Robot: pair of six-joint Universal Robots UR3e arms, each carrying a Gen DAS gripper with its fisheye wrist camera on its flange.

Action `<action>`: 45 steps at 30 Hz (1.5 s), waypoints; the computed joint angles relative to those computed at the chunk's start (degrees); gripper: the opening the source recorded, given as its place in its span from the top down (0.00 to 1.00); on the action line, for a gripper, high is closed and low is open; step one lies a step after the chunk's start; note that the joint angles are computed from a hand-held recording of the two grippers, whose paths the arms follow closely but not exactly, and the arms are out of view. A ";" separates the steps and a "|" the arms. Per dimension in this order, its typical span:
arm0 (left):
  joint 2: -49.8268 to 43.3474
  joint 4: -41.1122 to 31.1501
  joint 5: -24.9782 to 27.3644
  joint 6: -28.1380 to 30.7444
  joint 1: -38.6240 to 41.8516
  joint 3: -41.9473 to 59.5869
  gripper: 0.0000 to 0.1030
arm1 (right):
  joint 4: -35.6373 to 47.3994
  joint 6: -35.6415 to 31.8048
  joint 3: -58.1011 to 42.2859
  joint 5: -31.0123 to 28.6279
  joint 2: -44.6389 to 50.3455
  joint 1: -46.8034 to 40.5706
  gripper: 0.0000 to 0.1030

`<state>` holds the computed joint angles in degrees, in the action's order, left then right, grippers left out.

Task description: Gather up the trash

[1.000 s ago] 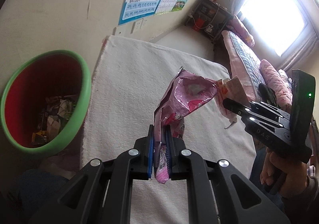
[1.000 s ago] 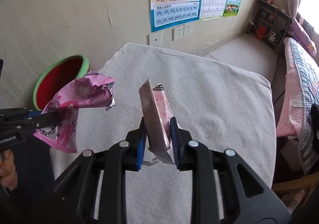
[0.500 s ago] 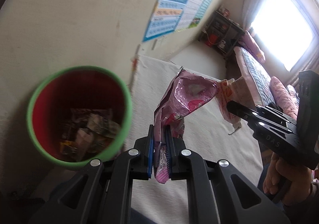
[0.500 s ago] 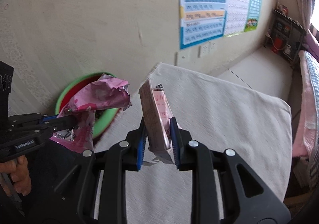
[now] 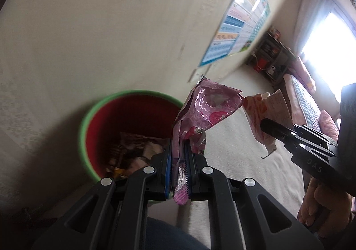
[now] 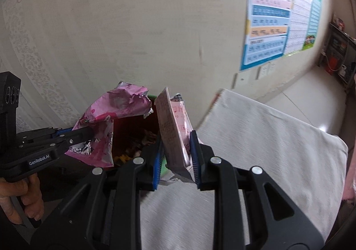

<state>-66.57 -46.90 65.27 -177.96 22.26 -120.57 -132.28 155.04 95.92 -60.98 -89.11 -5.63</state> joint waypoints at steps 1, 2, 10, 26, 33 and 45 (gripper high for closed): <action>0.35 -0.54 -0.23 0.40 0.84 0.02 0.92 | -0.38 0.67 -1.09 -0.41 1.21 1.44 0.78; 0.99 -1.16 -0.50 0.93 2.01 -0.25 0.92 | -0.42 1.19 -2.11 -0.50 2.28 2.49 0.78; 3.86 -4.41 -3.01 5.08 10.38 -2.62 0.92 | -1.31 4.00 -9.01 -1.36 9.74 9.46 0.78; -0.84 -0.05 -2.68 6.02 13.10 -4.24 0.92 | -0.55 7.78 -16.86 -3.17 20.00 13.92 0.78; -4.76 2.61 -0.37 3.88 11.06 -2.87 0.92 | -0.25 8.23 -18.46 -3.63 22.40 14.60 0.78; -7.69 7.34 5.42 -3.31 6.54 -0.79 0.24 | 0.07 8.08 -16.78 -5.20 20.71 13.89 0.14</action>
<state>-74.27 -39.57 70.69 -181.27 28.80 -121.36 -132.21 163.12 79.14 -66.17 -68.40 8.26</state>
